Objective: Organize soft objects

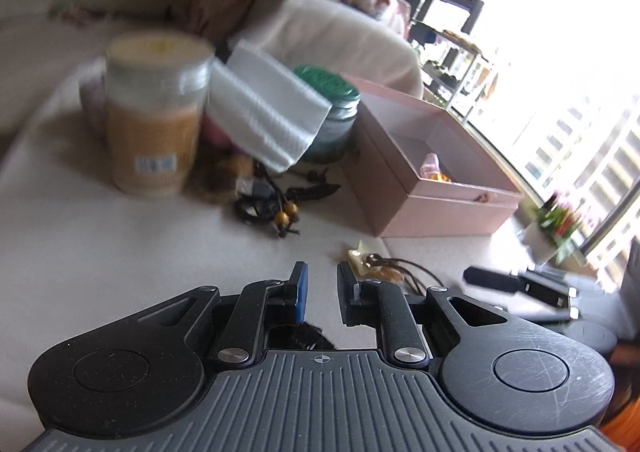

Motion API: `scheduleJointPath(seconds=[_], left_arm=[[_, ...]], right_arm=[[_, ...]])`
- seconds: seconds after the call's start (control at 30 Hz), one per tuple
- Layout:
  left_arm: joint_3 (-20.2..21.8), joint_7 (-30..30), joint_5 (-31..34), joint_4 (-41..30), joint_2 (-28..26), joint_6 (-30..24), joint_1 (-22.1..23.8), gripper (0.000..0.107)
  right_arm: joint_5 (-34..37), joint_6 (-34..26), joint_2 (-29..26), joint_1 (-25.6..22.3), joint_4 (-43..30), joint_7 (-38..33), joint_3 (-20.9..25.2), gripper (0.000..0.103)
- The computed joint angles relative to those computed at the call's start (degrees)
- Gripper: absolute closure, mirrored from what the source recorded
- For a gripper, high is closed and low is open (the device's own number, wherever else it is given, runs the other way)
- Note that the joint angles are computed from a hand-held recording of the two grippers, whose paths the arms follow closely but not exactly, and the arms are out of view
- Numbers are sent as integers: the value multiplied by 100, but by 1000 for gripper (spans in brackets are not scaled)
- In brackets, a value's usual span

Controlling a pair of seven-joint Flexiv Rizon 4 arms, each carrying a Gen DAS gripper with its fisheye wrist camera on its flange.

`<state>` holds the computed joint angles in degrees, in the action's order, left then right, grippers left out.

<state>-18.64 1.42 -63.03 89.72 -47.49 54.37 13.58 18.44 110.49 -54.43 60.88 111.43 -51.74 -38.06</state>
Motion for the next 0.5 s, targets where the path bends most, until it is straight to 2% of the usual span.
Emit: scheduleJointPath(seconds=[0.07, 0.1, 0.2, 0.23, 0.37, 0.5], left_arm=[[44, 293, 32, 241, 226, -28, 90, 89], [129, 313, 238, 291, 318, -395, 176, 89], [452, -128, 1145, -13, 294, -2242, 424, 88], [507, -163, 1201, -32, 265, -2412, 406, 84], [670, -333, 1112, 44, 154, -1459, -16, 85], [645, -556, 1167, -97, 43, -994, 11, 85]], right_arm=[[-11, 88, 33, -112, -17, -6, 123, 43], [-6, 102, 46, -153, -34, -17, 168, 43], [-4, 123, 86, -270, -87, -46, 298, 43], [-13, 151, 108, -328, -96, -65, 367, 42], [112, 161, 89, -292, -109, -96, 356, 42], [150, 112, 51, -235, -124, -85, 296, 41]])
